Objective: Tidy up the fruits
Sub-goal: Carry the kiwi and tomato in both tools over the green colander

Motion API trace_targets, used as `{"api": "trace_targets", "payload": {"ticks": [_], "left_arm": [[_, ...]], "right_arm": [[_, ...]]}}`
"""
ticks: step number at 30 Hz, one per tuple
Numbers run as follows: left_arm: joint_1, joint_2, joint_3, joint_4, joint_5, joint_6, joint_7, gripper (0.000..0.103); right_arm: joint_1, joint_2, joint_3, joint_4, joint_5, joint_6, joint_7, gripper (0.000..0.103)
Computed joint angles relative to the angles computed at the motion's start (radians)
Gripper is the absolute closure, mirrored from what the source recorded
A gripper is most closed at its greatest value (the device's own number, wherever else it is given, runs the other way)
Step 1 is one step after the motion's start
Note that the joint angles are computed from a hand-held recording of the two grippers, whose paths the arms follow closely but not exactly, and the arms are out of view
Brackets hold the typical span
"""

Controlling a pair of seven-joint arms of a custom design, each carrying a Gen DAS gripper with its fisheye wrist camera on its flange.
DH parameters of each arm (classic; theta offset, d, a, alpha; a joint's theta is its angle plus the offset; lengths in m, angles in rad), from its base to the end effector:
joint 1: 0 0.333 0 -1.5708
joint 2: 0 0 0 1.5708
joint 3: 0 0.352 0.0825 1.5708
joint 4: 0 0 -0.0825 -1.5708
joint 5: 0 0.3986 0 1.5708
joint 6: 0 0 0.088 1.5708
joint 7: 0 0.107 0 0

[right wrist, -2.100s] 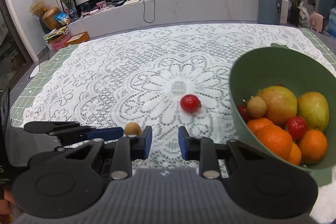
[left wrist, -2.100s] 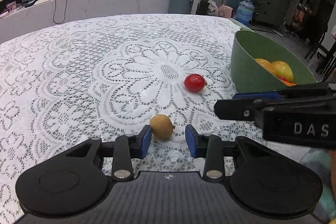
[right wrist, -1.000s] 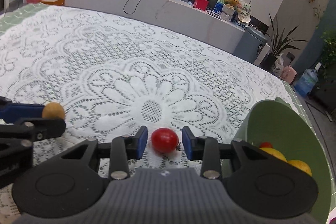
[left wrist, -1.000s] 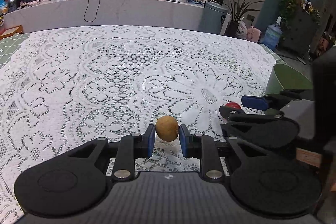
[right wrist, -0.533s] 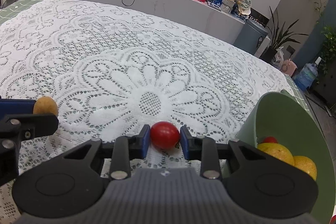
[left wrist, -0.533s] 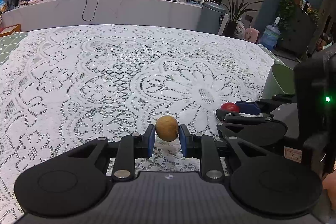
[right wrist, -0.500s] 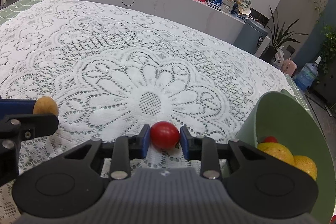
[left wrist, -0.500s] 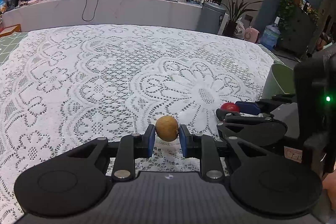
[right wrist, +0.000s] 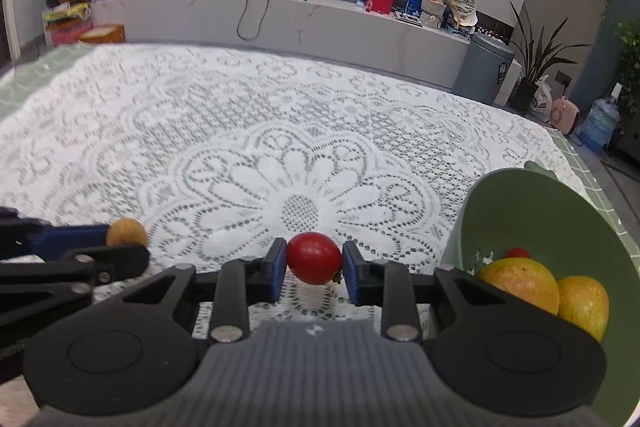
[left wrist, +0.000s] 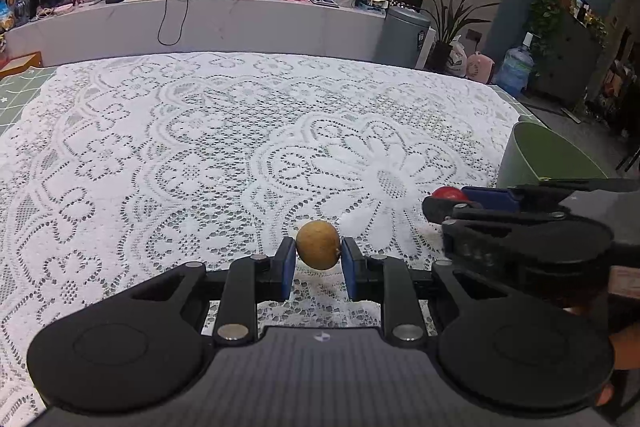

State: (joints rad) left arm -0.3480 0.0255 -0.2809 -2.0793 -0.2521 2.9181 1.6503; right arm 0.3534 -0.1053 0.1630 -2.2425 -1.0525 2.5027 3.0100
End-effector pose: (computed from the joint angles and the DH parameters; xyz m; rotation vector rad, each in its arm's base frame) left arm 0.5062 -0.3472 0.5401 -1.3821 2.2861 -1.1082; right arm 0.4696 0.2757 0.4752 -1.6441 1.9171 -0.9354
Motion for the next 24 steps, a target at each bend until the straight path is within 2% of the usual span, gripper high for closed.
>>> {"api": "trace_targets", "payload": {"ticks": [9, 20, 24], "left_arm": [[-0.002, -0.055, 0.000, -0.038, -0.033, -0.001, 0.001, 0.076], [-0.019, -0.119, -0.004, -0.055, -0.090, -0.017, -0.007, 0.076], [-0.032, -0.136, -0.011, -0.052, -0.095, -0.017, -0.004, 0.076]], "right_arm": [[-0.016, -0.112, 0.028, -0.078, -0.047, 0.076, 0.111, 0.077], [-0.061, -0.276, 0.083, -0.175, -0.040, 0.139, 0.192, 0.077], [-0.075, -0.359, 0.094, -0.228, 0.007, 0.156, 0.208, 0.077]]}}
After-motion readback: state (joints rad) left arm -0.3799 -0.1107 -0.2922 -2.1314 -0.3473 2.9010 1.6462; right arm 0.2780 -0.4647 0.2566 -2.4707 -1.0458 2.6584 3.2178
